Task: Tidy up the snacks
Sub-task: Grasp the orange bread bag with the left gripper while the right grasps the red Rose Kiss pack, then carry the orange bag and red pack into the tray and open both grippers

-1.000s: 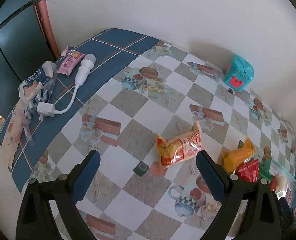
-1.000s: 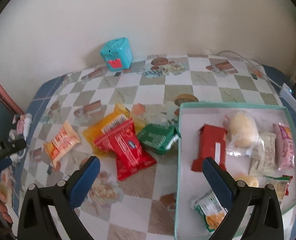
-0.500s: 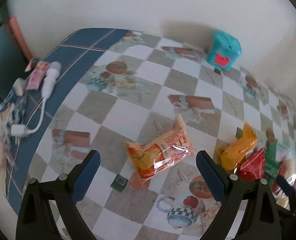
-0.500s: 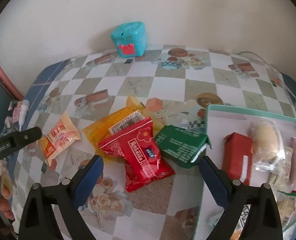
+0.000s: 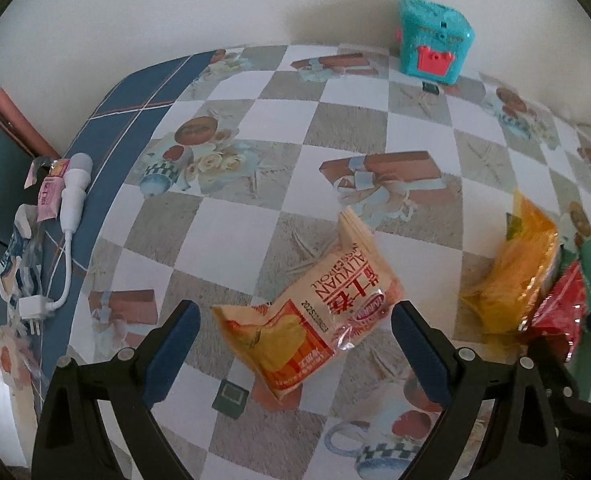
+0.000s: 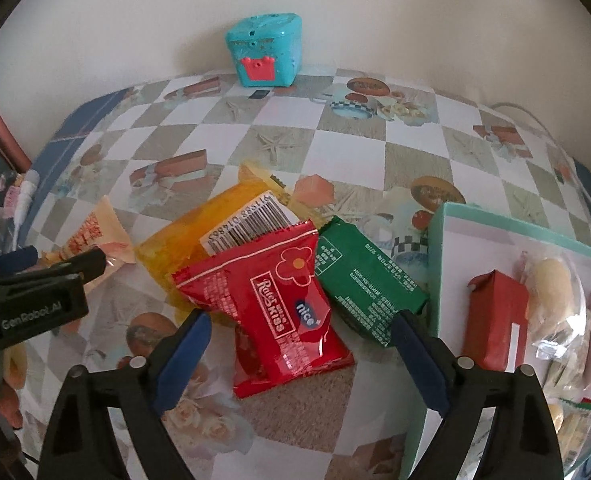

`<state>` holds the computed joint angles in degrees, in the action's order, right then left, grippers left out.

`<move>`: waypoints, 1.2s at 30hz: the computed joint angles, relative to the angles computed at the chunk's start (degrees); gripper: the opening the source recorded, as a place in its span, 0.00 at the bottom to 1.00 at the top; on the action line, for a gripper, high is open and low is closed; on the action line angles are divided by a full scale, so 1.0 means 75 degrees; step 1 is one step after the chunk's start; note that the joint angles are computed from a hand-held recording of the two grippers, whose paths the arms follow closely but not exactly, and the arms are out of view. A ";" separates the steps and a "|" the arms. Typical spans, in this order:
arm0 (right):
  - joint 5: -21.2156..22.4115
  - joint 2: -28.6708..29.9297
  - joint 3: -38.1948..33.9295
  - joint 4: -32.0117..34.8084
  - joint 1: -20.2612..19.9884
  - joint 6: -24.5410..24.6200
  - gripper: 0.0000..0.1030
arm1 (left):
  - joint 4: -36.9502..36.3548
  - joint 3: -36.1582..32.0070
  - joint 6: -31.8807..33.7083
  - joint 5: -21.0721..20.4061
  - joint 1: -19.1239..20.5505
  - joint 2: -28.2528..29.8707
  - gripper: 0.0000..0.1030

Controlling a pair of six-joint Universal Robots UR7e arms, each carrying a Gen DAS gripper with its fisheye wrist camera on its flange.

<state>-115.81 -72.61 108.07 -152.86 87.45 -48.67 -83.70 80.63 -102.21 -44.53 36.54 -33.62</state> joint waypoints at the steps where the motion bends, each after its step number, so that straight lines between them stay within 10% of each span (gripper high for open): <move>1: 0.0001 0.0003 0.0010 -0.0032 0.0002 -0.0020 0.91 | -0.0005 0.0000 0.0027 0.0017 0.0014 0.0009 0.94; 8: -0.0049 0.0028 0.0086 -0.0260 0.0038 -0.0131 0.86 | 0.0071 -0.0082 0.0054 0.0076 0.0087 0.0090 0.93; 19: -0.0035 -0.0004 0.0023 -0.0443 0.0019 -0.0023 0.42 | 0.0321 -0.0172 -0.0198 0.0060 0.0072 0.0107 0.73; 28: 0.0030 -0.0133 -0.0126 0.0102 -0.0028 0.0327 0.42 | 0.0065 0.0038 -0.0326 0.0026 0.0003 -0.0061 0.34; 36: 0.0167 -0.0478 -0.0143 0.0583 -0.0024 0.0598 0.41 | -0.0838 0.0856 -0.0985 -0.0168 -0.0189 -0.0585 0.32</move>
<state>-114.55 -76.19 106.99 -148.48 87.27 -44.19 -89.98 87.05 -109.59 -45.79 35.13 -38.01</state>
